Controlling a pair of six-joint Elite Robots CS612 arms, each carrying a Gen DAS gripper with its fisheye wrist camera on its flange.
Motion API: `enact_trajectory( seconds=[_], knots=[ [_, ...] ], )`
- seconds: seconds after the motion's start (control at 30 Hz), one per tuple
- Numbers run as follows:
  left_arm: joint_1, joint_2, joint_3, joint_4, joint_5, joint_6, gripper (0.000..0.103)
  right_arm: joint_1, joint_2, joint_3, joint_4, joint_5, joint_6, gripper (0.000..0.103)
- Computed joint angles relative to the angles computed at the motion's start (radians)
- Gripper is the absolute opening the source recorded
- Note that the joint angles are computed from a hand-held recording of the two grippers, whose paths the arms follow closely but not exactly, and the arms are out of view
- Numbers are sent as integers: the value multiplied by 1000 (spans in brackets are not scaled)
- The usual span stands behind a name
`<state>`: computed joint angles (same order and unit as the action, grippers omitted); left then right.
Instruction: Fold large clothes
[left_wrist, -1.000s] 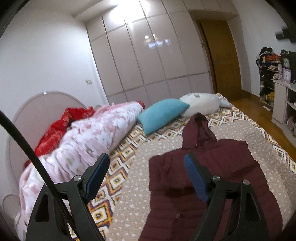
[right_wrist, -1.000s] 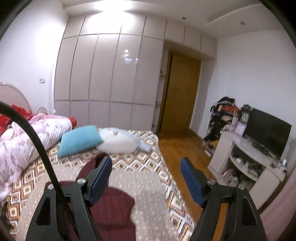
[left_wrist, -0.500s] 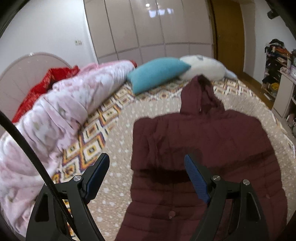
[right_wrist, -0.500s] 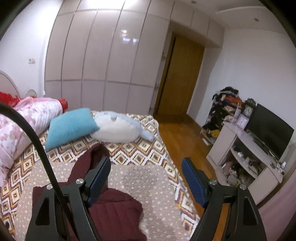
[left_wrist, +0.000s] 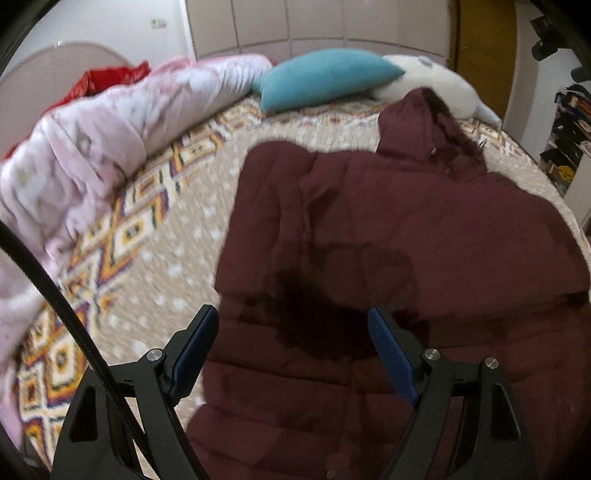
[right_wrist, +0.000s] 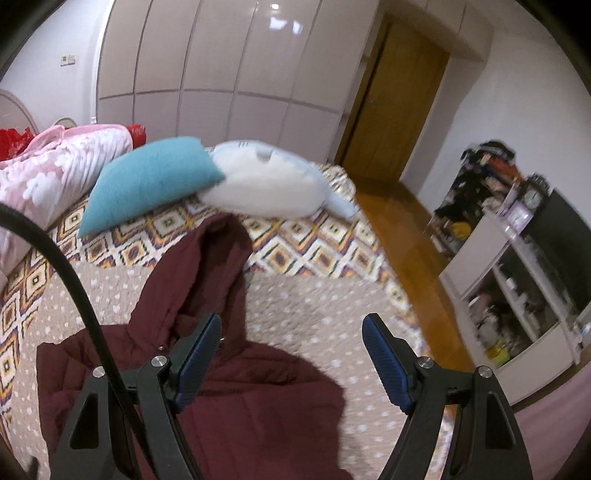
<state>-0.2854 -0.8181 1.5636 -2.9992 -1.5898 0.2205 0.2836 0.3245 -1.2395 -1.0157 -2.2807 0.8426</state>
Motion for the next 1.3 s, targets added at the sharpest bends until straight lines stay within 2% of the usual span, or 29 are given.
enact_trajectory(
  seconds=[0.17,0.3,0.37,0.5,0.7,0.73,0.8,0.83,0.87,0.9,1.03,1.17,1.3],
  knots=[
    [-3,48,-15,-27,37,10,82,-33,26,49,-126,129,-16,81],
    [0,70,-8,-106,28,1,85,-64,58,95,-331,286,-45,78],
    [-1,76,-5,-132,31,5,86,-77,59,152,-425,337,-48,78],
    [10,81,-17,-118,-14,-15,86,-96,41,263,-537,378,-33,78],
    [24,84,-22,-116,-68,-39,87,-114,-14,449,-635,359,-1,78],
    [24,84,-21,-118,-66,-39,87,-118,-20,473,-648,363,5,75],
    [22,84,-20,-121,-61,-38,87,-127,-32,512,-661,388,-3,57],
    [22,84,-20,-122,-60,-37,87,-132,-37,527,-658,406,-4,30],
    [22,85,-20,-123,-61,-38,87,-136,-32,521,-664,429,-2,12],
    [21,84,-19,-121,-61,-38,87,-136,-25,511,-675,434,3,11],
    [23,84,-21,-115,-68,-41,88,-115,-5,434,-677,374,-39,8],
    [26,86,-27,-109,-76,-42,88,-84,22,289,-629,386,-97,7],
    [26,86,-27,-107,-77,-43,88,-30,57,132,-539,405,-106,6]
  ],
)
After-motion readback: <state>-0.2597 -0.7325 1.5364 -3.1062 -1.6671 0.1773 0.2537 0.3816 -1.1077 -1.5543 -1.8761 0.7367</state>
